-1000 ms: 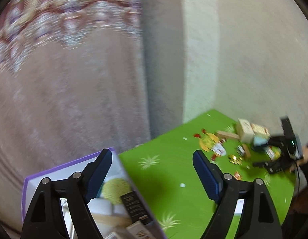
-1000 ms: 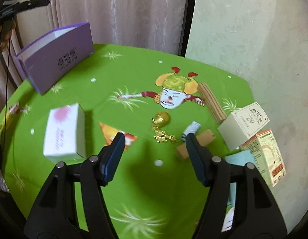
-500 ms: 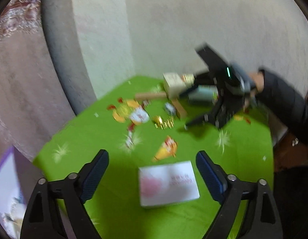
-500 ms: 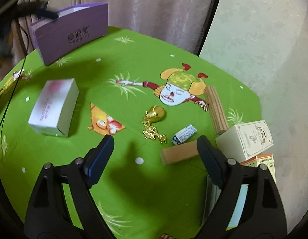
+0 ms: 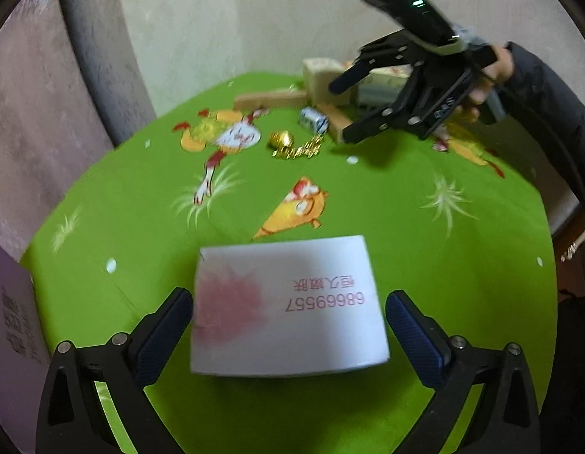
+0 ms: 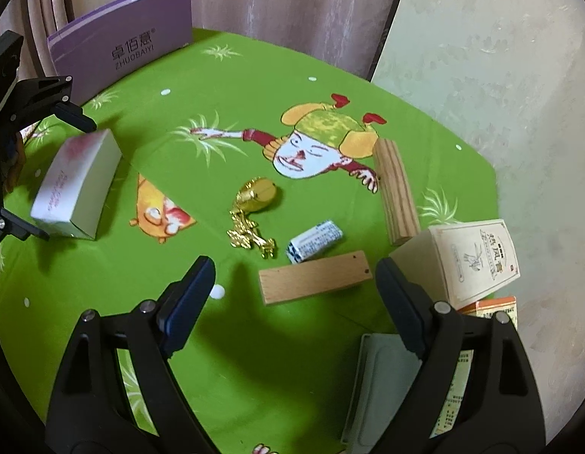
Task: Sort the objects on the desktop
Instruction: 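Grasp the pink-printed white box with left gripper while right grasps short wooden block, then carry the pink-printed box and short wooden block over the purple-rimmed box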
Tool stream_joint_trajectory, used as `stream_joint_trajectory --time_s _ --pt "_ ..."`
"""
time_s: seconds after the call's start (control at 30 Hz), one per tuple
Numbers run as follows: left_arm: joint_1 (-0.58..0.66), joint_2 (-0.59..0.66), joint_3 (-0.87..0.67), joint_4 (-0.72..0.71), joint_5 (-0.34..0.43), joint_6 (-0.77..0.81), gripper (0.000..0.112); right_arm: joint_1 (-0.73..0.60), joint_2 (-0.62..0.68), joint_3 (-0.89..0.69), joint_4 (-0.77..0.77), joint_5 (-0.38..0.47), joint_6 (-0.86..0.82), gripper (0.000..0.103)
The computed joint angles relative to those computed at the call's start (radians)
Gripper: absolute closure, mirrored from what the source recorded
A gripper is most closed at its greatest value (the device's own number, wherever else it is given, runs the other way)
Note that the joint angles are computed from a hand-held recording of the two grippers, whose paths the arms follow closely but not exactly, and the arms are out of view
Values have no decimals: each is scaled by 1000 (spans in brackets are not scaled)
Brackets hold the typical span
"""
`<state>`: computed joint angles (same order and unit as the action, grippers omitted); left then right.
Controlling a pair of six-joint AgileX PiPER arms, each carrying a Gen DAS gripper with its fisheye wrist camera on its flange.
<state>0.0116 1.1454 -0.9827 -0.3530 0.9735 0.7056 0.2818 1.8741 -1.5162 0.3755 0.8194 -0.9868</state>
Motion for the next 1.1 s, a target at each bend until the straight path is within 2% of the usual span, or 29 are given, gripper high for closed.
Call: stream_joint_trajectory --time_s 0.03,0.07,0.3,0.57,0.67,0.7,0.87,1.0,1.1 --pt "3 12 -5 -1 11 -9 13 -1 4 -4 -3 3 1 15" --pt "-4 17 -5 8 9 -17 22 -4 8 -6 -4 5 2 15" --pt "-23 3 2 34 -53 -65 21 -13 57 -64 -12 34 27 15" --pt "-8 -37 14 -1 -163 -90 21 2 113 -132 -47 67 39 15" --pt "-26 -42 22 12 -213 -116 21 7 102 -103 -37 52 17 23" --pt "-38 -45 26 35 -235 -142 21 2 93 -88 -22 37 11 30" --pt "-75 -50 43 146 -321 -274 21 -10 65 -31 14 -10 7 30" --pt "-140 -82 82 410 -425 -534 21 -23 22 43 50 -67 8 31" --pt "-166 -112 104 586 -466 -710 21 -34 -18 105 110 -108 -20 31"
